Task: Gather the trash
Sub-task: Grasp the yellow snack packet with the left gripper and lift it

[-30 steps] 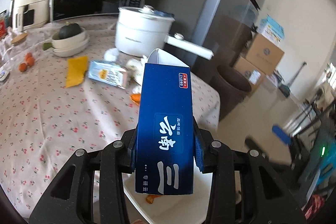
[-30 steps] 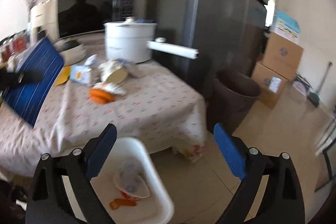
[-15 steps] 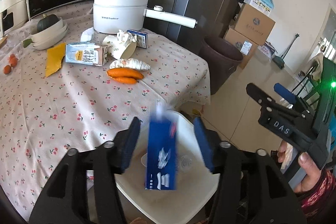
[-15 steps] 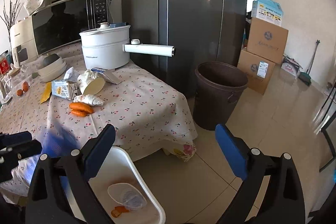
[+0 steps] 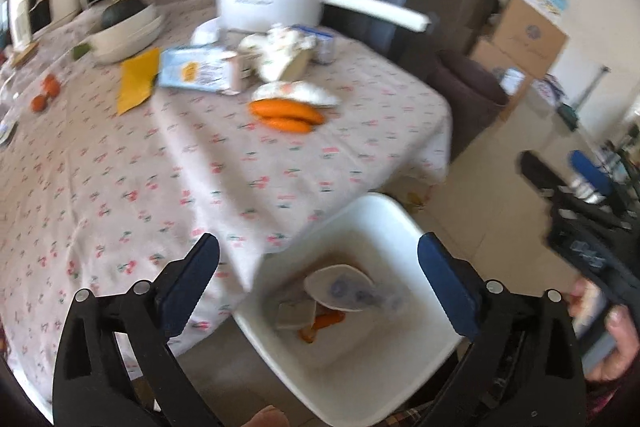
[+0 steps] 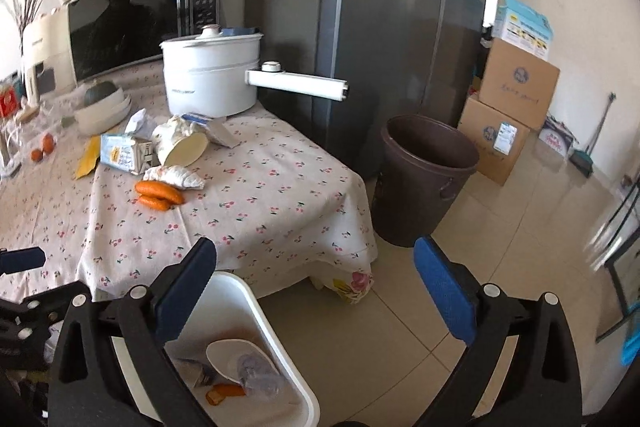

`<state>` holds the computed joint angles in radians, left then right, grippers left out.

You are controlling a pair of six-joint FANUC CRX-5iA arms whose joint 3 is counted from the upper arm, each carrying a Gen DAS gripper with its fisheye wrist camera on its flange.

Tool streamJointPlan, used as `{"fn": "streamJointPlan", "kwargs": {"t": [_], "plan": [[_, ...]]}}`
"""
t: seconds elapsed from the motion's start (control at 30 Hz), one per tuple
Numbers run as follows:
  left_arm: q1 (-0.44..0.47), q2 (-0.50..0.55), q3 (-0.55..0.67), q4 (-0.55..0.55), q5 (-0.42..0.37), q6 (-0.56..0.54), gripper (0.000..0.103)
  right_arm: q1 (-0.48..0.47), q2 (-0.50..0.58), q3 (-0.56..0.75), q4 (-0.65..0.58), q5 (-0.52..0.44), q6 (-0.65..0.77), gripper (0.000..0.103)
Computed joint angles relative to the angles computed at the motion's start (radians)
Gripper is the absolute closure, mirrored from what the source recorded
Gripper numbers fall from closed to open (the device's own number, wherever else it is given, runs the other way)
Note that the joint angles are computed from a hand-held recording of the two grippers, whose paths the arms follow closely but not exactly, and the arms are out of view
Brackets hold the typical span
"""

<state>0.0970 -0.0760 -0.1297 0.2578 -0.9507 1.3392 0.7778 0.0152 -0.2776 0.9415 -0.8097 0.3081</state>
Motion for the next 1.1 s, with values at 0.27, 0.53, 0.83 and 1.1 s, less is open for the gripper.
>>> {"fn": "streamJointPlan", "kwargs": {"t": [0.27, 0.53, 0.83, 1.1], "plan": [[0.054, 0.085, 0.131, -0.111, -0.028, 0.149, 0.007, 0.006, 0.124, 0.213, -0.067, 0.01, 0.194, 0.007], [0.119, 0.214, 0.301, -0.191, -0.053, 0.275, 0.007, -0.012, 0.203, 0.262, -0.119, 0.048, 0.238, 0.007], [0.184, 0.47, 0.632, -0.215, -0.154, 0.429, 0.007, -0.022, 0.265, 0.41, -0.391, -0.008, 0.462, 0.007], [0.185, 0.728, 0.948, -0.235, -0.288, 0.469, 0.008, -0.022, 0.277, 0.431, -0.424, -0.026, 0.504, 0.007]]}}
